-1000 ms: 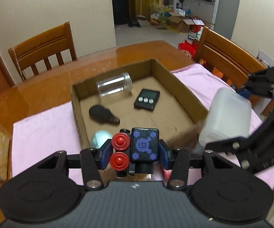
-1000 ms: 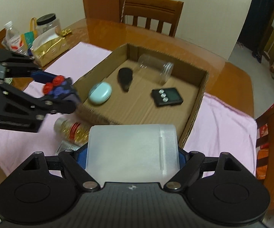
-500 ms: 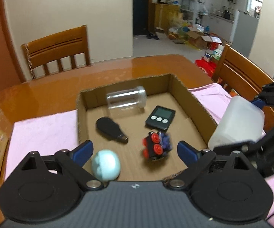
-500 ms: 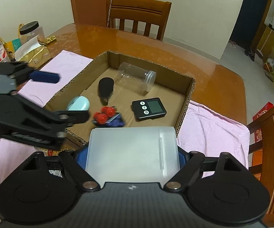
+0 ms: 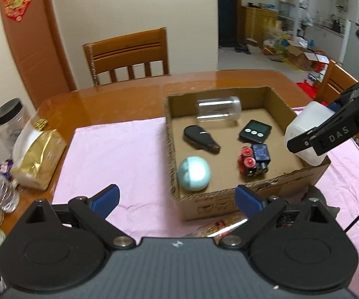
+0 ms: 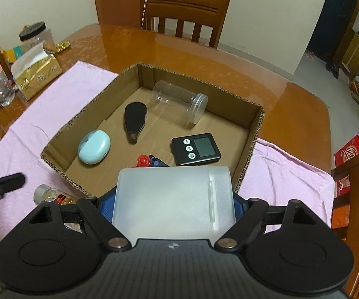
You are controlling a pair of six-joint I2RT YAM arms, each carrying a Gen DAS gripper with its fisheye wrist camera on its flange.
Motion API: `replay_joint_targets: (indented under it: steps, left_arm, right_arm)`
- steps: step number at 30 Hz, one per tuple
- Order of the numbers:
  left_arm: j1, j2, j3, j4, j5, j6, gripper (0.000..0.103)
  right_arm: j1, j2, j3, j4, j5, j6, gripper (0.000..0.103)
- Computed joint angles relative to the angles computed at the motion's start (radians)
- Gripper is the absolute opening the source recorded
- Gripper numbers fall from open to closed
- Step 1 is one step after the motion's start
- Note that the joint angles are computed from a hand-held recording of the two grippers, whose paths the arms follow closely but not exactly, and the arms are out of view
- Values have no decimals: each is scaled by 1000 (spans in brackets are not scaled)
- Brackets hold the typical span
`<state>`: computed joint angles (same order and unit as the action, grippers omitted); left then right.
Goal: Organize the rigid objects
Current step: 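Release the dice cube into the box with the left tool while the right tool lowers the jug in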
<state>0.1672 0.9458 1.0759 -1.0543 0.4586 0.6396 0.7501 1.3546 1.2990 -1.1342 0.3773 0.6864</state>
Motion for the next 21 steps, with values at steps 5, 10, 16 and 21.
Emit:
replay_joint_targets:
  steps: [5,10,16,21]
  left_arm:
    - [67,11,1,-22,29,44,99]
    - [103,15,-3,-33,46,76,100]
    - [108,9,-9,-42,50,91,101]
    - [137,9,-13,-62,72,123,101]
  right_arm:
    - [-11,15,-11,36,-10,5,96]
    - [32,6,13,18,53,61,103]
    - [120,-12,17,-53,136,201,103]
    - [238,-28,-24,-127,201,433,103]
